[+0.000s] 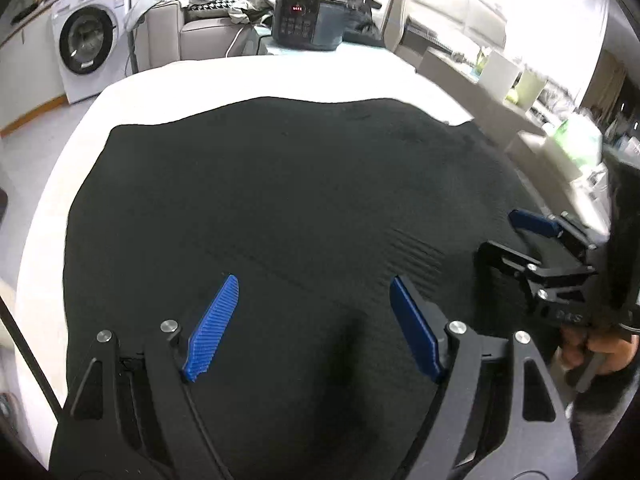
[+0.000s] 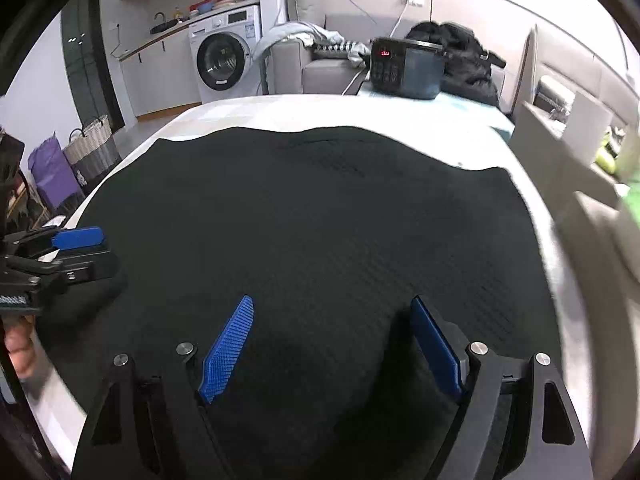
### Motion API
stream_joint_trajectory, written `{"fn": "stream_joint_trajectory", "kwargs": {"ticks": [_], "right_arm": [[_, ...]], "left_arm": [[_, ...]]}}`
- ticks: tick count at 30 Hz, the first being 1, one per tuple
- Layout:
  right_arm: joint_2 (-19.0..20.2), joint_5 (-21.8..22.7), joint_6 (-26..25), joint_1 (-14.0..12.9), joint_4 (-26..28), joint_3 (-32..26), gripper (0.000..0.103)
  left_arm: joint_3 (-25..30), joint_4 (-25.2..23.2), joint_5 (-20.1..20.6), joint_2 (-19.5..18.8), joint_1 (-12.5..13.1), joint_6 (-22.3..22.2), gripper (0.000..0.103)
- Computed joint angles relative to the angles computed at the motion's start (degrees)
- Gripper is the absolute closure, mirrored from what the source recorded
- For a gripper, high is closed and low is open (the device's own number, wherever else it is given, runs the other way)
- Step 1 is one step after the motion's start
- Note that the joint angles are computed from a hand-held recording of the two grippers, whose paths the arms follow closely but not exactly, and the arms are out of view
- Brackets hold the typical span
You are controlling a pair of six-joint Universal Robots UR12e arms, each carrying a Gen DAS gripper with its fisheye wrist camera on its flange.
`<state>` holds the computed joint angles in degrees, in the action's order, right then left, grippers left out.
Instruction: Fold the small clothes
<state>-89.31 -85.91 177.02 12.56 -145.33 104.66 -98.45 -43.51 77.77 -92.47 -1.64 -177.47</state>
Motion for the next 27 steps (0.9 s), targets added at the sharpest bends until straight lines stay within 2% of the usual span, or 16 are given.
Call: {"fn": "stream_joint_trajectory", "kwargs": {"ticks": [2, 3, 7, 9, 12, 15, 19, 22, 24, 25, 27], "right_arm": [[1.25, -1.05, -1.38, 0.22, 1.18, -0.93, 0.021], [1.62, -0.72, -2.38, 0.03, 2.29, -1.37, 0.021], [0.36, -1.29, -3.61, -1.03, 0.83, 0.09, 0.020], [-0.43, -6.83, -2.28, -1.22, -0.37, 1.08, 0.020], [-0.71, -10.43, -0.13, -2.65, 0.11, 1.50, 0.021], [-0.89, -8.77, 3.12, -4.02, 1.71, 1.18, 0.020], [-1.19, -7.69, 1.56, -3.48, -0.95, 1.27, 0.020], [0.07, -5.82, 0.36, -1.97, -0.42, -0.63, 0.020], [1.84, -5.52, -1.29, -0.63, 0.41, -2.43, 0.020], [2.78, -5.24, -1.83, -0.03, 0.96, -3.27, 0.020], [4.15, -5.03, -2.80, 0.52, 2.62, -4.64, 0.020]], "left_arm": [[1.61, -2.23, 1.86, -1.78, -0.39, -0.32, 0.027], [1.23, -0.26, 1.93, -1.82, -0.38, 0.35, 0.026], [0.12, 0.73, 1.03, -1.24, 0.39, 2.97, 0.026], [-0.44, 1.12, 0.86, -0.93, 0.72, 3.19, 0.026], [-0.29, 0.82, 0.84, -1.00, 0.74, 2.92, 0.026], [0.63, -0.97, 2.60, -1.14, 0.01, 1.51, 0.026], [1.97, -0.45, -1.66, -1.95, -0.01, 0.62, 0.026], [4.73, -1.34, -0.77, -4.34, -1.43, 2.11, 0.025], [6.97, -3.11, 4.14, -6.39, -2.95, 2.71, 0.025], [7.43, -3.01, 5.71, -6.92, -3.39, 3.08, 0.019], [7.14, -1.54, 4.02, -7.26, -3.02, 4.07, 0.016]]}}
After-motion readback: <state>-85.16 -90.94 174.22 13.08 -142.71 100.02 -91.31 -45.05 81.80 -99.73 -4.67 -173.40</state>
